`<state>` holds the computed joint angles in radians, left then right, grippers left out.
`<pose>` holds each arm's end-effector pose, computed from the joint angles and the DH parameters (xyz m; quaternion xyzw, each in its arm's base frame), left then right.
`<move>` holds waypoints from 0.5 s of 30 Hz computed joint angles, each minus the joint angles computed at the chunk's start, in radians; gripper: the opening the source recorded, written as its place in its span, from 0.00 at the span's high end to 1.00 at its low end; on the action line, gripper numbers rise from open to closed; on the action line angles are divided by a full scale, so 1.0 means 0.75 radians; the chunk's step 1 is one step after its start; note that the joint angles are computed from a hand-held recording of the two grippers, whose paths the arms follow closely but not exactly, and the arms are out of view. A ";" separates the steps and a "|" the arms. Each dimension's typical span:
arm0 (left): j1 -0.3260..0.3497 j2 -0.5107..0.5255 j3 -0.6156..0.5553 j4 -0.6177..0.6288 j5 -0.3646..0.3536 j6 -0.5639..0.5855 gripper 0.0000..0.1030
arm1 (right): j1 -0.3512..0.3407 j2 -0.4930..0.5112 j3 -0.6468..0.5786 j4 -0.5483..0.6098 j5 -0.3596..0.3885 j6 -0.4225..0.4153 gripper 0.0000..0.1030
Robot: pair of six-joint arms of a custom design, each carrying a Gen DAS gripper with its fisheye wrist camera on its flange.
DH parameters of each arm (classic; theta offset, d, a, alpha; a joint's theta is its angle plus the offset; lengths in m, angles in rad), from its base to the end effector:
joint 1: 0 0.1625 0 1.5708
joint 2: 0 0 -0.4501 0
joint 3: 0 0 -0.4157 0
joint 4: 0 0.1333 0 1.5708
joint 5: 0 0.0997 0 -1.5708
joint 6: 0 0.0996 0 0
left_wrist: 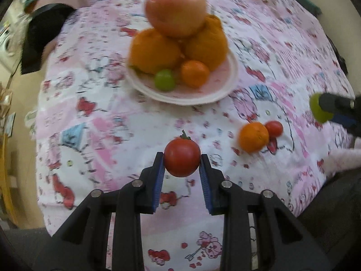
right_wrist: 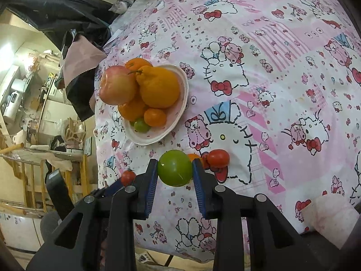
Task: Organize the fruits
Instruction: 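Grasp a red cherry tomato with the left tool while the right tool lifts the lime, then carry the tomato toward the plate with the left tool while the right tool places the lime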
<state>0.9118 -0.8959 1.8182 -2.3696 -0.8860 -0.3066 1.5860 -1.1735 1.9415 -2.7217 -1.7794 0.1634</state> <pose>-0.2255 -0.6118 0.0938 0.1852 0.9220 -0.1041 0.3238 0.1218 -0.6003 0.2356 -0.0920 -0.9722 0.1976 0.0849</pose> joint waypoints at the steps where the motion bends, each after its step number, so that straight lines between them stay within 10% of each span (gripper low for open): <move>1: -0.001 -0.013 0.009 -0.023 0.015 -0.006 0.74 | 0.002 0.001 0.000 -0.001 0.002 0.001 0.68; 15: -0.035 -0.123 0.014 -0.021 0.136 -0.002 0.74 | 0.028 0.034 -0.054 -0.039 0.127 -0.017 0.68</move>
